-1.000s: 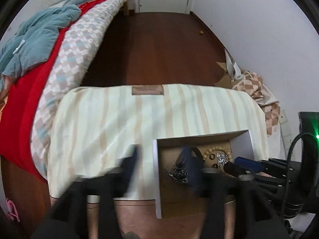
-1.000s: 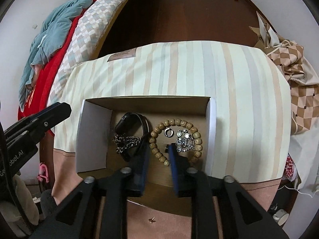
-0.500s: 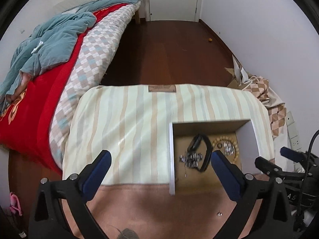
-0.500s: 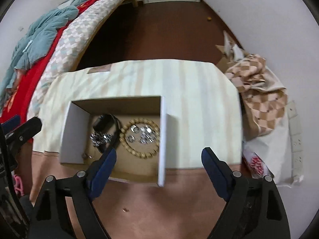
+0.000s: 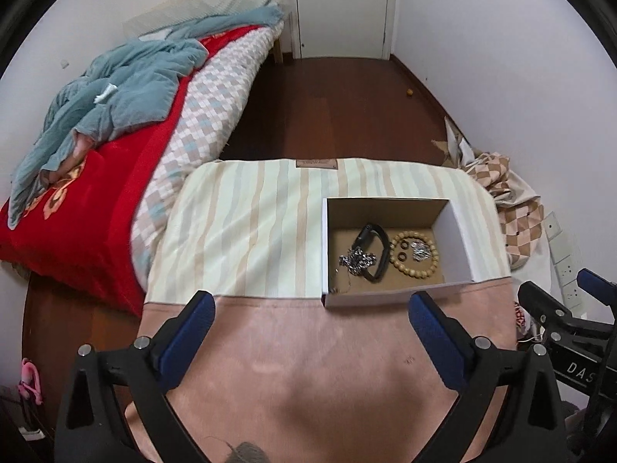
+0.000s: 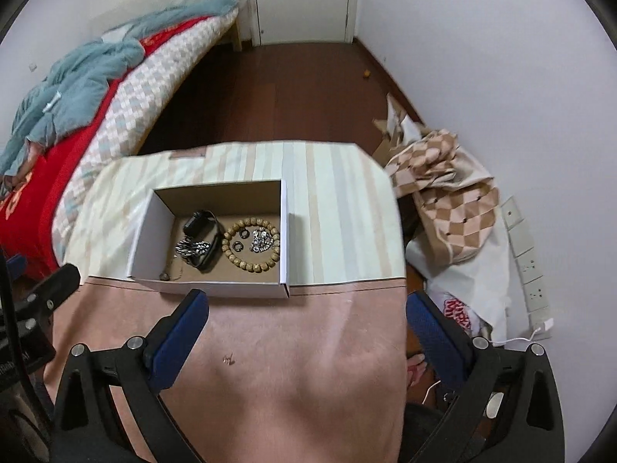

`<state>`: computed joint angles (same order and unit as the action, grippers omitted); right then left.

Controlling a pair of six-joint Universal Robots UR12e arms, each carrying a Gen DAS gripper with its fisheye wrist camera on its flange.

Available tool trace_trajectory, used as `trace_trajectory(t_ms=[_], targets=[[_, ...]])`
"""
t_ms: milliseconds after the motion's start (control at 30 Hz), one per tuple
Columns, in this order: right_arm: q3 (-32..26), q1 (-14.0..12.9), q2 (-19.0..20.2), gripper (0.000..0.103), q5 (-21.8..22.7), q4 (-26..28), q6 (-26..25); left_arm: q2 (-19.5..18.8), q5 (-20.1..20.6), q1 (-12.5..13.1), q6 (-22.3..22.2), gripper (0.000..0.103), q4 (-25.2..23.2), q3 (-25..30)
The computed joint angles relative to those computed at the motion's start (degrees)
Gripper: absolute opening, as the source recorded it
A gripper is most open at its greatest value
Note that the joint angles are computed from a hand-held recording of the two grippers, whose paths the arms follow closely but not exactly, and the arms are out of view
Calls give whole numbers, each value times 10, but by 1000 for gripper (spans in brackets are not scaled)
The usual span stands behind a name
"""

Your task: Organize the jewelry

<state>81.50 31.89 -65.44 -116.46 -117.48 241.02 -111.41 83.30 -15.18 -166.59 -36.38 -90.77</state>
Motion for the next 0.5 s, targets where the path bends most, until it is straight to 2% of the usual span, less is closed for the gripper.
trace_trajectory(t_ms=[233, 500], targets=[[-11, 40, -22, 103, -64, 32, 37, 61, -17, 12, -1, 103, 39, -51], [-26, 80, -46, 103, -122, 56, 74, 117, -25, 25, -5, 103, 55, -85]])
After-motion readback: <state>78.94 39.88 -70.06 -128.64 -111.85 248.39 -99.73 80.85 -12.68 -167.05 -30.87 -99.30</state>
